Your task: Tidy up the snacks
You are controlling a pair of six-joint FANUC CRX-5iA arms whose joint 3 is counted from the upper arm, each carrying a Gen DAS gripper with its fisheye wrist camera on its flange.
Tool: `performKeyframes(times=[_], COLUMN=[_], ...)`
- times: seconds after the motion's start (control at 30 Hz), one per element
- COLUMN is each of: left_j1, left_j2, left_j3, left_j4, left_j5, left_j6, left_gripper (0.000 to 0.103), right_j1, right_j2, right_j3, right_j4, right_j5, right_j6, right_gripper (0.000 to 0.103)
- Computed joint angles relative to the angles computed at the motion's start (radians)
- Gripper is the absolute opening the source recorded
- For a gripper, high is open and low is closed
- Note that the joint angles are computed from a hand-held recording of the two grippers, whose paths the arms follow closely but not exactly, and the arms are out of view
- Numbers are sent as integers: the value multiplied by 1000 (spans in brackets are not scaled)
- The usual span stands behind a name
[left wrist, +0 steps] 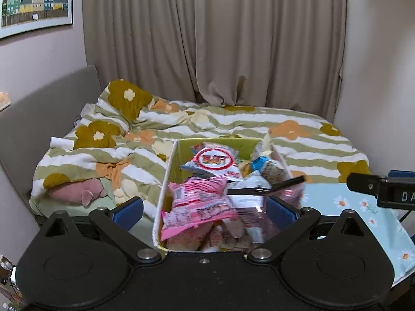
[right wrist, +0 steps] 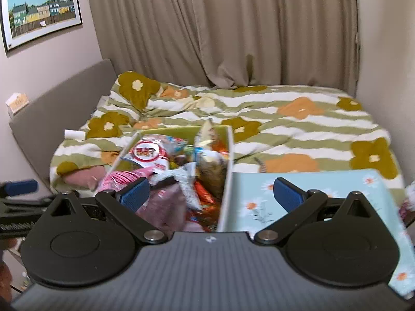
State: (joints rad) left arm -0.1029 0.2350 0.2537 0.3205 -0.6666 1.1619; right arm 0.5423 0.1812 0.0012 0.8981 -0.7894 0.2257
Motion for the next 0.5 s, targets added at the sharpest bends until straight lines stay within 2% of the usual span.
performKeyframes(times=[0.27,0.5], left_j1=[-45,-76], left_j2=[-114,-166], left_j3=[-107,-179], left_j4=[-78,-111], left_j5=[32,26], left_j6=[50,64], left_gripper=[103,103], right_j1=[61,107], right_j2=[-145,-238], right_j3=[-134,-243], right_j4=[-8,-24], right_j5=[-162,-226], right_j6=[-5,-50], right_gripper=[103,103])
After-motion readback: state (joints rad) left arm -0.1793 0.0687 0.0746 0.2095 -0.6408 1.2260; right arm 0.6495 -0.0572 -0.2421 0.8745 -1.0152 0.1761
